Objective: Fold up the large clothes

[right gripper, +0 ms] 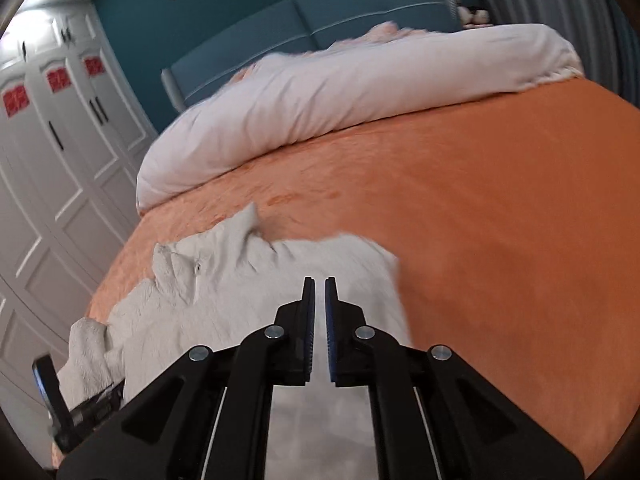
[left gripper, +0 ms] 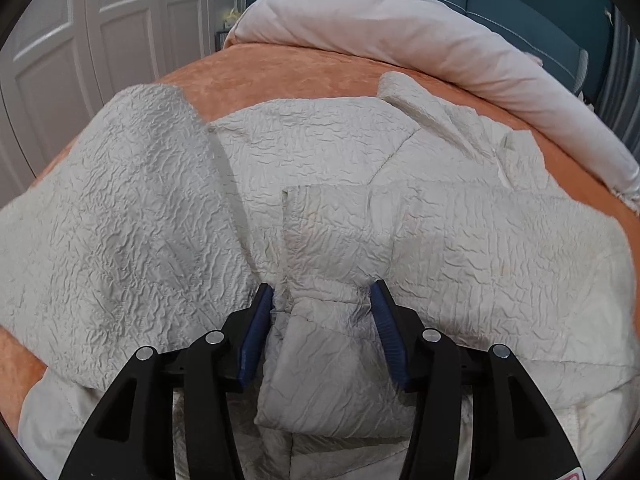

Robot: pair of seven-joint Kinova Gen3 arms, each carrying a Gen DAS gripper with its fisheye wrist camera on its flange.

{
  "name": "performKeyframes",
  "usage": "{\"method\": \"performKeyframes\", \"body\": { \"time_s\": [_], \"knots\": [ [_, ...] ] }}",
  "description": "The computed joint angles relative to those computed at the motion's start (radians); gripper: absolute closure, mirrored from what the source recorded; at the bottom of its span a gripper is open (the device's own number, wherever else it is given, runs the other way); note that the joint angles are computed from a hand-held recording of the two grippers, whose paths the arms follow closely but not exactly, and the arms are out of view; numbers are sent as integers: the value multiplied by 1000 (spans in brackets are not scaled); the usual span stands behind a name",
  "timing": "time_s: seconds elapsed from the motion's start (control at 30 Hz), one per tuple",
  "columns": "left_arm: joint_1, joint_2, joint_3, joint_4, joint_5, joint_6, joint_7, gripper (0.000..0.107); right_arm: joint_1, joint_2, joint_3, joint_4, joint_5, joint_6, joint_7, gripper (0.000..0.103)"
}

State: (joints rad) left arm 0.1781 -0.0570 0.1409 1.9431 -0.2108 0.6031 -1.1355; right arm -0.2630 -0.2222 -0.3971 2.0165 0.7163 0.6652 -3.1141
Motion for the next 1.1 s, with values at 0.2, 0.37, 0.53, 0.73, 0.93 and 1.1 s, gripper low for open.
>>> {"method": "performKeyframes", "body": {
  "time_s": [0.2, 0.37, 0.53, 0.73, 0.93, 1.1],
  "knots": [
    [31, 10, 3, 18, -87, -31, 75, 49, -74, 214, 114, -17, -27, -13, 110, 103],
    [58, -16, -97, 28, 92, -52, -105, 49, -180, 182, 107, -47, 36, 131, 4, 98],
    [94, -211, -306, 70, 295, 27, -279, 35, -257, -20, -7, 5, -67, 187, -14, 96],
    [-157, -288, -579, 21, 409, 200, -501, 21, -279, -101, -208, 29, -179, 245, -41, 77],
    [-358, -62, -826, -111, 612, 288, -650, 21, -208, -57, -441, 56, -143, 285, -241, 66],
    [-426, 47, -864, -150, 789, 344, -737, 47, -247, -2, -501, 69, -62, 349, -350, 62]
  ]
}}
